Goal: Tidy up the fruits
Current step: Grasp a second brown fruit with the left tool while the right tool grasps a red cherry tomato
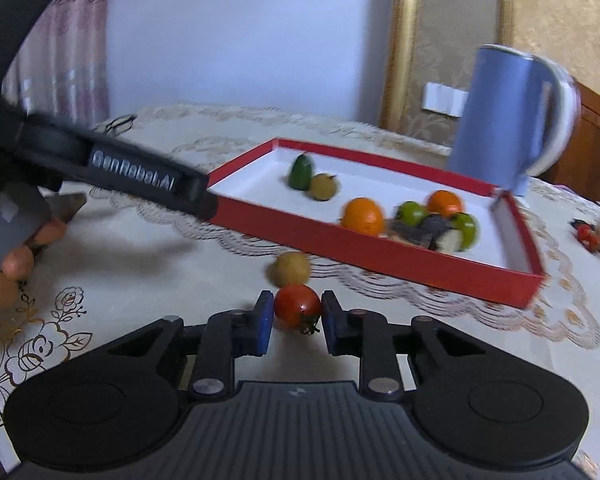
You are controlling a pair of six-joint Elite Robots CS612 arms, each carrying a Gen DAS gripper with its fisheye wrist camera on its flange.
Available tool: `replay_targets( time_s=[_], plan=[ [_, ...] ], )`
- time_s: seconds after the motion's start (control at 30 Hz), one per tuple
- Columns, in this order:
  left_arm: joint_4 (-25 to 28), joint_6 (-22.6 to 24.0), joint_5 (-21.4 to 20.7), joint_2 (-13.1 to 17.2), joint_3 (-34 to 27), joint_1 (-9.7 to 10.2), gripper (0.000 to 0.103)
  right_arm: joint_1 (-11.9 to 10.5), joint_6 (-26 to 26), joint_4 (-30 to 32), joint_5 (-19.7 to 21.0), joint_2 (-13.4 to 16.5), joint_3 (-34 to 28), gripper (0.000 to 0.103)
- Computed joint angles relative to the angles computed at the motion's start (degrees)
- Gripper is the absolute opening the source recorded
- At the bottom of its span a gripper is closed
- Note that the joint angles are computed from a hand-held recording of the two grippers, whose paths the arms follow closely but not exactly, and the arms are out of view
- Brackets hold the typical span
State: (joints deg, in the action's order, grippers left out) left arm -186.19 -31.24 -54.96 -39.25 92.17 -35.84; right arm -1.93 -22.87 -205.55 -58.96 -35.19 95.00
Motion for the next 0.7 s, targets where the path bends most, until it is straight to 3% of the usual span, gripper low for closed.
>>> replay_targets(
  time_s=[0.17, 0.2, 0.27, 0.47, 0.53, 0.6, 0.7],
  plan=[
    [2.1, 4.7, 1.0, 2.1, -3.6, -1.21, 0.102, -2.3, 4.5, -3.8, -2.5, -0.4, 1.8, 0.025],
    [2.8, 5.1, 1.0, 2.6, -4.4, -1.33, 0.098, -2.7, 5.1, -4.2, -2.8, -0.4, 2.1, 0.025],
    [4.0, 5.6, -0.1, 3.2, -5.8, -1.29, 0.091, -3.5, 6.4, -4.9, -2.9, -0.5, 2.6, 0.025],
    [6.2, 5.4, -2.4, 4.1, -7.6, -1.27, 0.085, -4.6, 8.2, -5.6, -1.2, -0.1, 2.7, 0.025],
    [7.2, 5.2, -2.5, 4.3, -8.2, -1.28, 0.078, -4.6, 8.5, -5.6, -0.7, 0.1, 2.5, 0.025],
    [8.2, 5.0, -3.3, 4.4, -8.6, -1.17, 0.064, -4.7, 8.7, -5.6, -0.1, 0.2, 2.6, 0.025],
    [8.2, 4.4, -5.0, 4.3, -8.6, -0.96, 0.053, -4.8, 8.9, -5.5, 0.4, 0.3, 2.6, 0.025]
  ],
)
